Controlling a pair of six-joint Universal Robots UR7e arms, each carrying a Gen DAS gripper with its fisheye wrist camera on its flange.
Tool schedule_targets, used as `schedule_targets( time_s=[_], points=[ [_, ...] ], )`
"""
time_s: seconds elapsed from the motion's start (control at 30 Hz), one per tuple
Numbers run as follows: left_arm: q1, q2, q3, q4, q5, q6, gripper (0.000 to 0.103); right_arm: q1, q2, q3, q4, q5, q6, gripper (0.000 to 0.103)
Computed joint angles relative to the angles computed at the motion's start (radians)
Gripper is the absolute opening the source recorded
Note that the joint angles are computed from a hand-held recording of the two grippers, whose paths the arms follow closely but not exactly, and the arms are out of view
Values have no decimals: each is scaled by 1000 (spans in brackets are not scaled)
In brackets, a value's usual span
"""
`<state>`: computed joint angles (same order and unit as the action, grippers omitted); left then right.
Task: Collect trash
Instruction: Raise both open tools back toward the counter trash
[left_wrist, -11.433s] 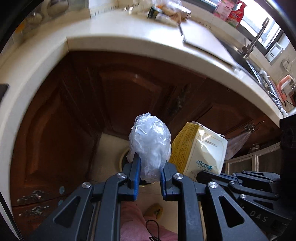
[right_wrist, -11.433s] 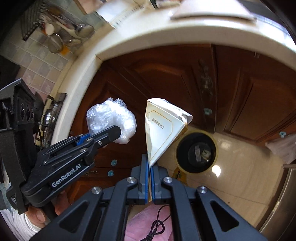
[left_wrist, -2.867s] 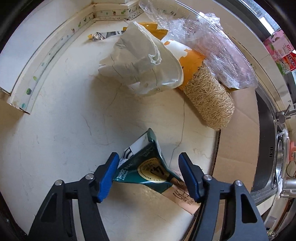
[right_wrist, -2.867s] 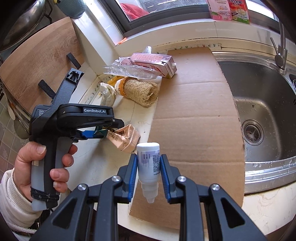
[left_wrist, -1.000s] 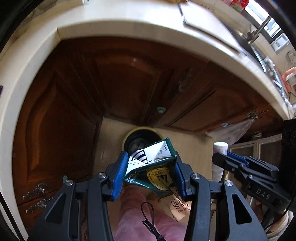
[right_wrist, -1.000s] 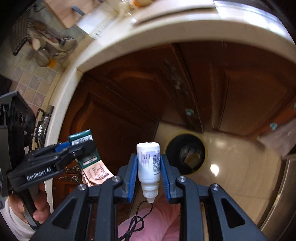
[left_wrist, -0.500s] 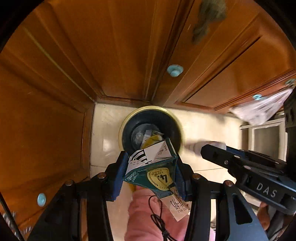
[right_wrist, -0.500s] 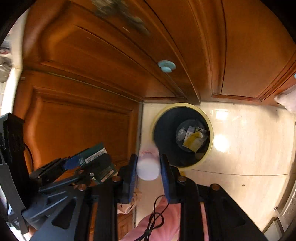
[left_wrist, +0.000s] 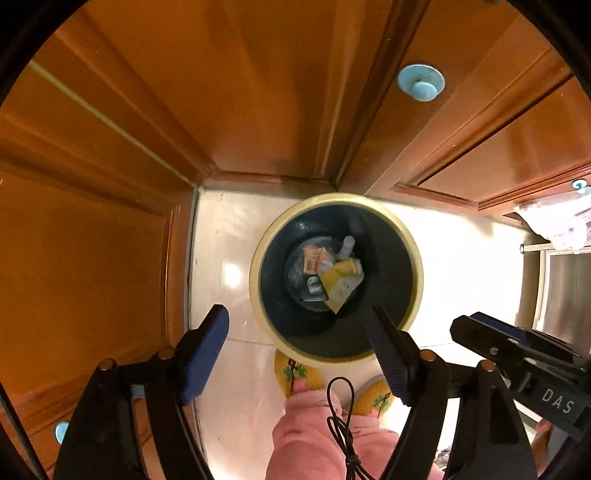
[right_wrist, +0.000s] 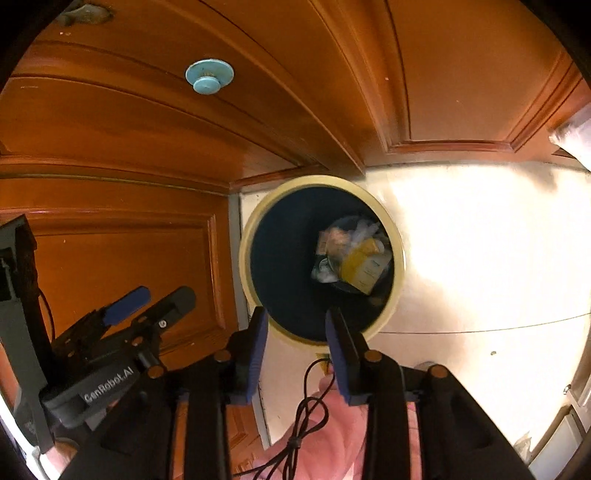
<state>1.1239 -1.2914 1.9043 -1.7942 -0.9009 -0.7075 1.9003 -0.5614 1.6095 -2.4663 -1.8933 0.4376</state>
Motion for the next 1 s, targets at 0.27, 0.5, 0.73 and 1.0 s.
schedule_targets(
  time_s=[0.27,0.5,0.73,1.0],
  points=[
    [-66,-69,-33,125,-25,-58,75,53,-48,-11,75,-16,17,33],
    [-185,-113,-157,296,-27,-117,75,129,-114,-73,192,-13,57,33],
    [-310,-100,-382,472,11,-142,75,235,-155,-219,317,-40,80,33],
    [-409,-41,-635,614,140,-128,80,329,-139,-430,386,-101,50,33]
  ],
)
